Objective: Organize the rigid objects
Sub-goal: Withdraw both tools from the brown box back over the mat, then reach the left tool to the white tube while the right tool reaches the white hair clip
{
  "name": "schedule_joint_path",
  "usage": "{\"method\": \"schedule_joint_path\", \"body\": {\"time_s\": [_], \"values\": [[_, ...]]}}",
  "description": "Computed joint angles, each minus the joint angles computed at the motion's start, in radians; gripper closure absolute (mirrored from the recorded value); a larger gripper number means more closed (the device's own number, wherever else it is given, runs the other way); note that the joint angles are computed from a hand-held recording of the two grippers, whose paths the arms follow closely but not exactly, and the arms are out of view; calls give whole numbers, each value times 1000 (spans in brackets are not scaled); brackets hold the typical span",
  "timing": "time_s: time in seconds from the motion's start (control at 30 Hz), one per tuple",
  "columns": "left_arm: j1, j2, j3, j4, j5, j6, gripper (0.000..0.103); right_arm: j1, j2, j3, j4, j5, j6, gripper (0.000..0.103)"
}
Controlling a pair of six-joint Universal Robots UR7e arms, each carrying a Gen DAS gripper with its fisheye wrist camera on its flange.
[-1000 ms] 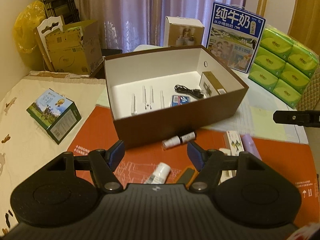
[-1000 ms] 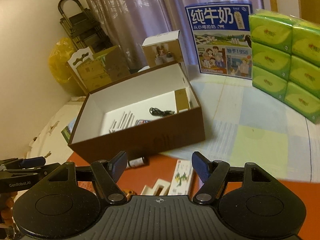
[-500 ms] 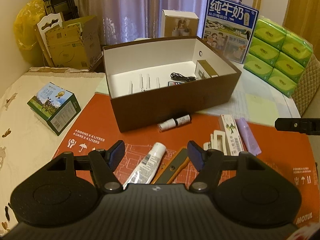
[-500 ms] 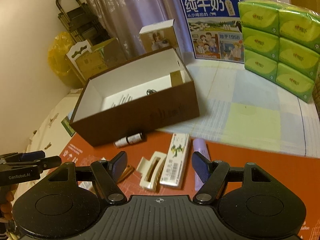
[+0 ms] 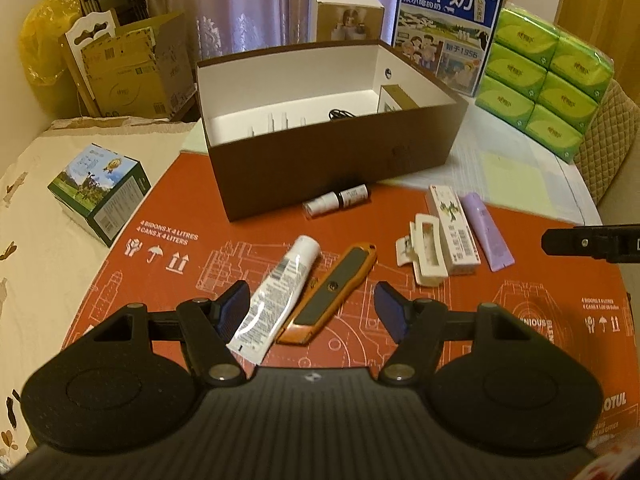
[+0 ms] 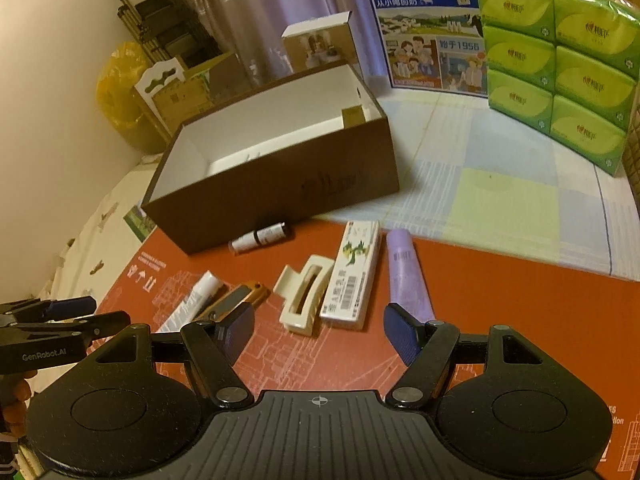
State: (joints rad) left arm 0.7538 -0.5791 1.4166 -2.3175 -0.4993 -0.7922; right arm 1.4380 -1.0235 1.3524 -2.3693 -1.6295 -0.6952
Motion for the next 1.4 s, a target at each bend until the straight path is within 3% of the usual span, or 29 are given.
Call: {"method": "schedule_joint_path", "body": {"time_s": [0.63, 1.4], "values": [[14, 0, 42, -7, -40, -17, 38, -13, -7, 45, -16, -77, 2, 35], [77, 15, 30, -39, -77, 64, 44, -11, 43, 26, -61, -151, 66, 35]]}}
